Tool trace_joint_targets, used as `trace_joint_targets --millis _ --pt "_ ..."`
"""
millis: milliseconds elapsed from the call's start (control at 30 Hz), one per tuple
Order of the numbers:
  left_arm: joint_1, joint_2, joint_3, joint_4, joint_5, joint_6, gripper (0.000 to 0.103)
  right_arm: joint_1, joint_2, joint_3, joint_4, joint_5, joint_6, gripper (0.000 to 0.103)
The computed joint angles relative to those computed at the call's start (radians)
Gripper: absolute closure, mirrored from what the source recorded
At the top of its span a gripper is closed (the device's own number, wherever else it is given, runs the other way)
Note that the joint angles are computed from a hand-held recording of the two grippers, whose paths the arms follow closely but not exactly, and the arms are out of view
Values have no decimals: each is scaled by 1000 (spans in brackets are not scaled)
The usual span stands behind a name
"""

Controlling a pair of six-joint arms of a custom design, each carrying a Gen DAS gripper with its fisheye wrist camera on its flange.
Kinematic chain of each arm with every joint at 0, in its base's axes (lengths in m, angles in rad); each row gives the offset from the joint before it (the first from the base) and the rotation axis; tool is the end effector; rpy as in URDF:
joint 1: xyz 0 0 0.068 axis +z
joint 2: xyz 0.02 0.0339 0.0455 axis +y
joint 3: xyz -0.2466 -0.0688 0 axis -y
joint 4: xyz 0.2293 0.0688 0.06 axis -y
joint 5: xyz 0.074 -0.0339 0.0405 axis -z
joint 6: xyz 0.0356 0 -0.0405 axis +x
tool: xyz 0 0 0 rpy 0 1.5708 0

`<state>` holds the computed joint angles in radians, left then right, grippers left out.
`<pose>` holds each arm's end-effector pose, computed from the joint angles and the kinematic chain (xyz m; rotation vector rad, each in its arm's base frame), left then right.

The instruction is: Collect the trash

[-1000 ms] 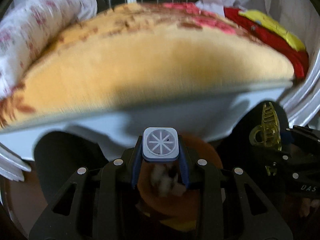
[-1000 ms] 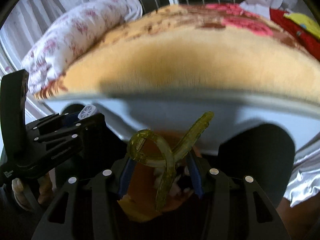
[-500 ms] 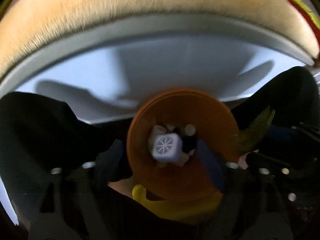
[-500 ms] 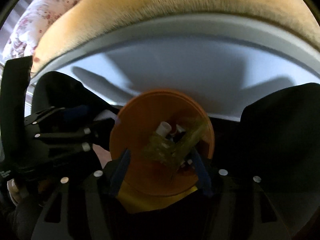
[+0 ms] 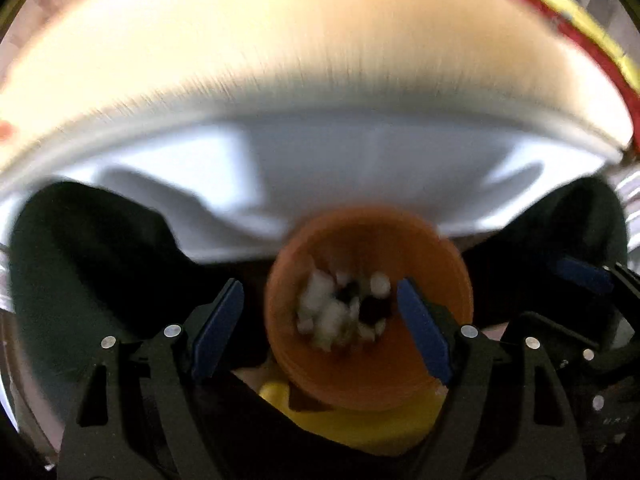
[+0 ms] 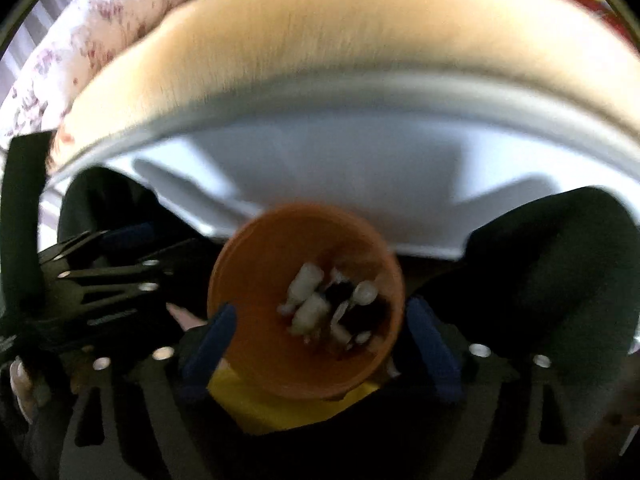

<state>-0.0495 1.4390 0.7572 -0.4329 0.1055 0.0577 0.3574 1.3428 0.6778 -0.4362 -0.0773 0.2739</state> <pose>0.2511 -0.0162 0.1618 0.1765 2.6763 -0.1390 0.2157 0.0835 0.1618 -0.1378 2.6997 0.3001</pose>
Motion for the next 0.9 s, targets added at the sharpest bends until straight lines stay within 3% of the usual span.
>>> trace_joint_targets --millis 100,167,333,567,700,900 --pt "25 -225 -56 65 -25 -28 23 35 -146 -4 -9 130 34 5" --pt "43 -329 -63 90 -33 -60 11 67 -225 14 -6 235 62 5" --pt "54 -461 -58 92 -61 -131 10 84 -312 60 9 263 196 5" --pt "29 -494 -80 19 -69 -108 10 252 -269 43 6 427 289 5" --pt "77 -483 -86 9 -2 -98 10 289 -272 24 8 497 298 5" --pt "109 -481 -96 14 20 -112 10 308 -302 3 -1 556 323 5"
